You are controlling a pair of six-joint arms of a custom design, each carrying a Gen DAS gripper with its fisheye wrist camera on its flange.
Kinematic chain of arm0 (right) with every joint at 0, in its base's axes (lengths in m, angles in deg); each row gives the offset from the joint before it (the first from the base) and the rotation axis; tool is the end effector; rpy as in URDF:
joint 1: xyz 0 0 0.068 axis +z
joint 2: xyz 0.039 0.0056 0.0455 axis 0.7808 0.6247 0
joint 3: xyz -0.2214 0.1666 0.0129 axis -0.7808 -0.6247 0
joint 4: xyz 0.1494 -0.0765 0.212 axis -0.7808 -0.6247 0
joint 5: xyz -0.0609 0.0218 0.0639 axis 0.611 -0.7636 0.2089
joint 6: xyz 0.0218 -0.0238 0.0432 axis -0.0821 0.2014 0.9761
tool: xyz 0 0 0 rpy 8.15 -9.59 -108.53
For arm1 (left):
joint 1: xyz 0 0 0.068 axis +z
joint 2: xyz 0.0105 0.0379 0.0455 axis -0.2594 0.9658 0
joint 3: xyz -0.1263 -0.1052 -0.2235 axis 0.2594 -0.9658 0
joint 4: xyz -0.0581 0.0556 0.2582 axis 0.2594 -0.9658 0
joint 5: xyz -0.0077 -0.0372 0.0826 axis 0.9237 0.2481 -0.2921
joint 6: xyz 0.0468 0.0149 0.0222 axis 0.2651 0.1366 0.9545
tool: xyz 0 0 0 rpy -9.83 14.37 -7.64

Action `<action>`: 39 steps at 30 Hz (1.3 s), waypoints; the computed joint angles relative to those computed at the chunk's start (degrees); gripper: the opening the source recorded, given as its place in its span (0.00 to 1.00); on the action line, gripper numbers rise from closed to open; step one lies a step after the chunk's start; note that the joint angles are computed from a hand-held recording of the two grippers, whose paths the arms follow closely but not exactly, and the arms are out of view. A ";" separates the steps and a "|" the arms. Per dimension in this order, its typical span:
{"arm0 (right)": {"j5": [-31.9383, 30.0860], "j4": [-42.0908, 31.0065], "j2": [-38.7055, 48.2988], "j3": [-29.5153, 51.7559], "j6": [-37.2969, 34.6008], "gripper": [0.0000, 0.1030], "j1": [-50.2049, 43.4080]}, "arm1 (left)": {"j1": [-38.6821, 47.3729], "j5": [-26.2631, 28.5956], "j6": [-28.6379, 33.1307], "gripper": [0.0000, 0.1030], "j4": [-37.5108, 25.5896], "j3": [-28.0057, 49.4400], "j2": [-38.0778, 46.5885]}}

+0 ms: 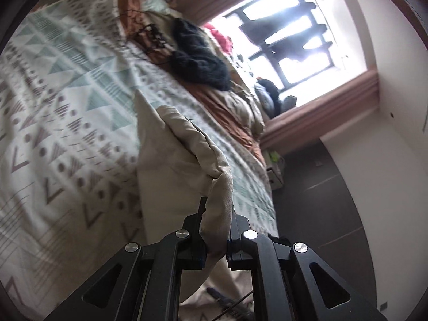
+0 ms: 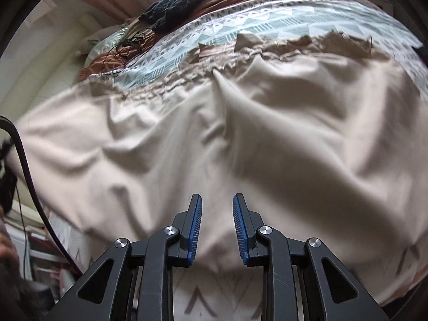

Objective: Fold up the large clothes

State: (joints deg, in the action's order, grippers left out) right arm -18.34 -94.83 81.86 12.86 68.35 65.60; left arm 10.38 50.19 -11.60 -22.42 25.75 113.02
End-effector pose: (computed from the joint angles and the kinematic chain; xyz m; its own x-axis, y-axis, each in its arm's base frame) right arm 0.2857 0.0863 0.2198 -0.9191 -0.0310 -0.3929 -0.2097 0.8825 0.4210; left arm 0.1987 0.0656 0.3334 -0.5772 -0.6952 -0.4284 -0.1059 0.5839 -0.8049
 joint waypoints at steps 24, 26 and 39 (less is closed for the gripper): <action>-19.32 -12.03 -8.27 -0.59 -14.43 0.15 -27.87 | -39.70 -23.80 -16.62 0.09 8.24 22.04 16.65; -21.08 -13.74 -8.02 0.49 -16.79 0.15 -32.31 | -42.34 -25.29 -17.01 0.09 8.87 24.31 20.25; -24.57 -24.33 2.98 8.29 -32.51 0.15 -58.35 | -56.50 -28.55 -17.83 0.09 8.85 41.59 42.60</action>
